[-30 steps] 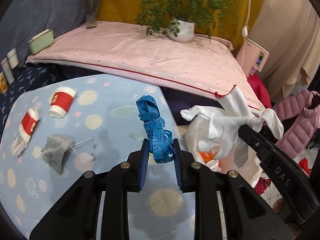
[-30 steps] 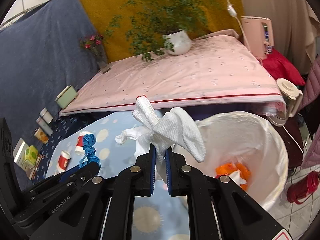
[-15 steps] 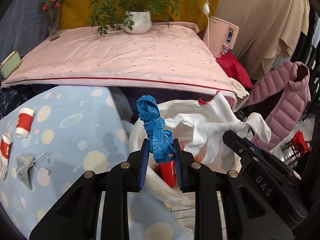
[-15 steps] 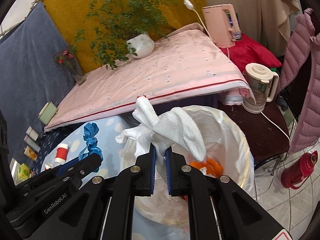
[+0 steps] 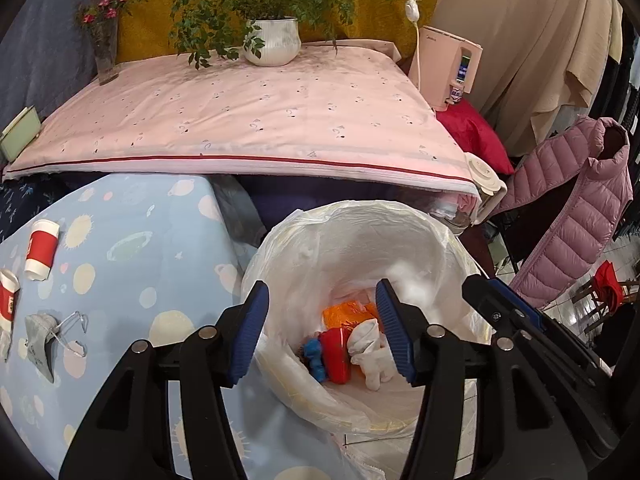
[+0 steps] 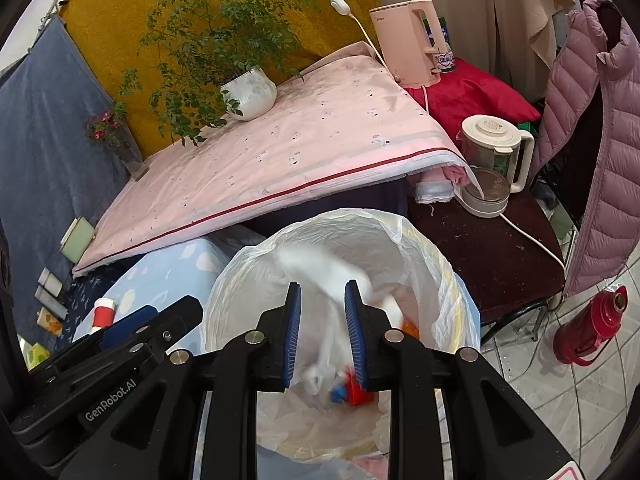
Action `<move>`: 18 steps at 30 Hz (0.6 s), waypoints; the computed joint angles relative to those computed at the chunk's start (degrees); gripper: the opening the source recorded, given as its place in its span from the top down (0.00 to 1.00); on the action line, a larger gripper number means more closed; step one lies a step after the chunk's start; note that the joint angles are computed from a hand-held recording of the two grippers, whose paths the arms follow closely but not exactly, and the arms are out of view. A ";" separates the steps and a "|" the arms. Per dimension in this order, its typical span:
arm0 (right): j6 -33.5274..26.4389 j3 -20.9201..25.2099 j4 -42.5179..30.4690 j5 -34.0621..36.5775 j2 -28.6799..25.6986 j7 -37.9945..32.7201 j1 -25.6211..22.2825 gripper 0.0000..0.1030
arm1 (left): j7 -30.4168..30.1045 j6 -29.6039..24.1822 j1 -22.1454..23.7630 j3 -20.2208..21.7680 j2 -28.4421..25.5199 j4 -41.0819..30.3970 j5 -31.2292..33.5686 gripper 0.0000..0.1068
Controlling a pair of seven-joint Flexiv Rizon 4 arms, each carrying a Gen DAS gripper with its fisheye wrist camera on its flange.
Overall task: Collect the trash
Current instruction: 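Open both tools to drop the tape and gloves into the bin, then move both tools back over the tissue and grey pouch on the table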
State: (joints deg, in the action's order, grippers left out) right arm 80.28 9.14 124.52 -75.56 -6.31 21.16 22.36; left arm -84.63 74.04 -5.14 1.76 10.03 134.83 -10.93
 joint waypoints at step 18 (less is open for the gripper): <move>-1.82 0.86 -2.06 1.77 -1.02 -2.87 2.94 0.67 | -0.40 -0.82 1.94 1.95 2.98 2.43 -0.61 0.50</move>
State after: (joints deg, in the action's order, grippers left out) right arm 78.46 10.00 122.47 -73.79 -7.33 18.29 25.30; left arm -85.03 73.22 -3.19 3.71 13.01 137.26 -11.54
